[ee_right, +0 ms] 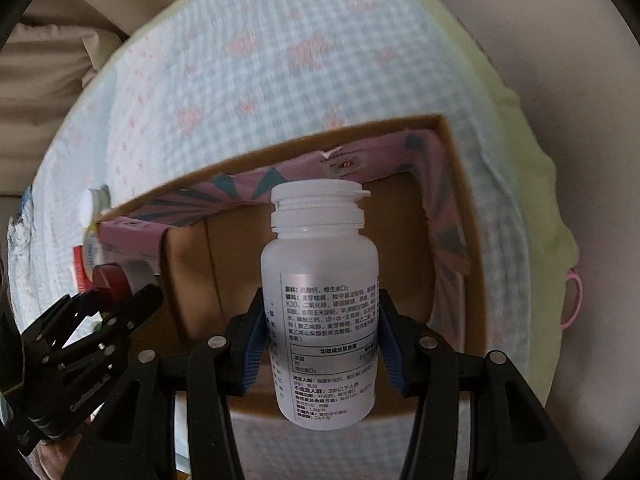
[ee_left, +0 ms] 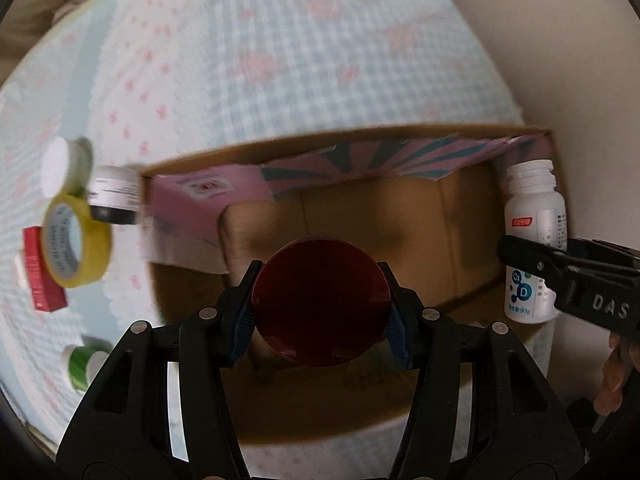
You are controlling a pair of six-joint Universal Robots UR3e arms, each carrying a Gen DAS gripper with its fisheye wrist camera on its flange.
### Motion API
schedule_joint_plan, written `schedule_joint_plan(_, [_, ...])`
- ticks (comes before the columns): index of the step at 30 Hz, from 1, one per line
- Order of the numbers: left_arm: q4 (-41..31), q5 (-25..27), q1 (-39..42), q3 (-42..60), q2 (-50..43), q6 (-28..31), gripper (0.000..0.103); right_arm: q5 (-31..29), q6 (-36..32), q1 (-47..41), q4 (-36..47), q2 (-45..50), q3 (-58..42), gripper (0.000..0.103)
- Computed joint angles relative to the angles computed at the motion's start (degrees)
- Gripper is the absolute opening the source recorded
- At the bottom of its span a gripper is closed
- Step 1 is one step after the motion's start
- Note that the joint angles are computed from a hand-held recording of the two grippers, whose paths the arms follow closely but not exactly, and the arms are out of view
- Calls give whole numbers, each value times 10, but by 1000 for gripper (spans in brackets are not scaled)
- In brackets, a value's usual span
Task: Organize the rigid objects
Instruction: 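Carry the red jar and white pill bottle over the cardboard box, then open both grippers to drop the jar and bottle into the box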
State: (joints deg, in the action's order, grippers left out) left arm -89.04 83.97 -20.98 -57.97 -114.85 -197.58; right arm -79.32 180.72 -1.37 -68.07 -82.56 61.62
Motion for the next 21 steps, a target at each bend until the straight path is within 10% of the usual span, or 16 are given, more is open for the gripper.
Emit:
schedule_joint_plan(15, [-25,36,-31,39,-34,36,59,29,-14,-9,-53,-3,96,47])
schedule_joint_plan(16, [-24,39,-34,37,-29,40,93,18,-15,-3,-61,-3,92,55])
schedule_joint_plan(17, [-22,45,-38,35,-23,44,103,6,-16,4,-60,0,82,69])
schedule_joint_plan(18, [-9,48,-41,18,-8,50,103,-4,-18,9,-49,7,68,103])
schedule_joint_plan(21, [-11,48,-43,8,7,55,103,4,-37,4,-21,8,49,103])
